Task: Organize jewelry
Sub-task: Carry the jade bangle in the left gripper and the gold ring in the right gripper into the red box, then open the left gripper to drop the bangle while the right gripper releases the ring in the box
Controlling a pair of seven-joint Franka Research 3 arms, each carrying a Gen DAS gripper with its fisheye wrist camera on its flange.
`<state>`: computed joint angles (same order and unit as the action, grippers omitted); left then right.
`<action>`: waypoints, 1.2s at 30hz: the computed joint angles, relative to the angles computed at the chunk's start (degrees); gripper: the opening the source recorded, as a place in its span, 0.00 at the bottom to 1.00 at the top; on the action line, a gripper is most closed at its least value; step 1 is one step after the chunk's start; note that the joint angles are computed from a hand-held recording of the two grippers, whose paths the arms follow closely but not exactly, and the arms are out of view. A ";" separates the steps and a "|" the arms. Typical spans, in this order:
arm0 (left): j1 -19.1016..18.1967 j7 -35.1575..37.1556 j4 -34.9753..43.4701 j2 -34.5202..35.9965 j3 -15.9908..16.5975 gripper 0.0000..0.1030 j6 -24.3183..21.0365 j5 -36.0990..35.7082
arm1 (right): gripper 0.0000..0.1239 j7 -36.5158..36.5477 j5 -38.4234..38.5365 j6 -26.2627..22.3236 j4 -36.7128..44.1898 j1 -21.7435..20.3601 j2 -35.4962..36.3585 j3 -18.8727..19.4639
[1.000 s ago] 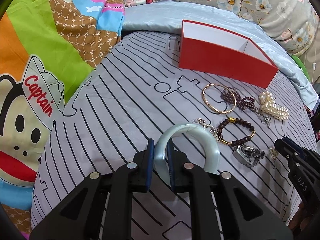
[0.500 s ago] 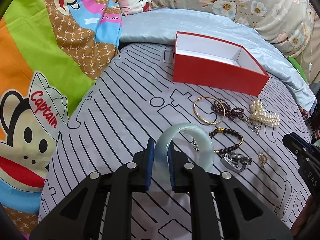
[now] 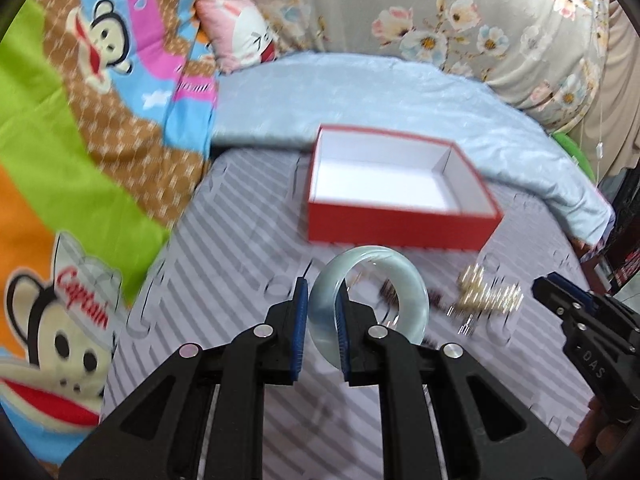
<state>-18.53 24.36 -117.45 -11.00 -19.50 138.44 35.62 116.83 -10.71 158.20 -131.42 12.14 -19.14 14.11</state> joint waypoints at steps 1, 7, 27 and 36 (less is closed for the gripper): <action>0.18 0.18 1.12 0.79 0.09 0.13 0.48 0.42 | 0.14 -0.44 -0.31 0.20 1.71 -0.32 1.32 -0.21; 0.72 2.66 11.67 9.46 1.62 0.13 2.67 3.88 | 0.14 -7.36 3.42 -0.31 13.36 1.86 11.03 -4.38; -4.57 14.87 44.48 39.43 11.37 0.13 -0.85 -3.26 | 0.15 -16.18 8.61 -15.94 52.74 9.05 43.51 -13.03; -4.80 17.46 47.95 42.69 12.24 0.19 -2.61 -6.51 | 0.21 -15.65 8.36 -17.35 56.08 10.20 46.25 -14.71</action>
<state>-23.33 41.82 -69.50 31.69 -7.26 135.82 29.11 101.18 -2.36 140.86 -75.34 22.35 27.11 -0.60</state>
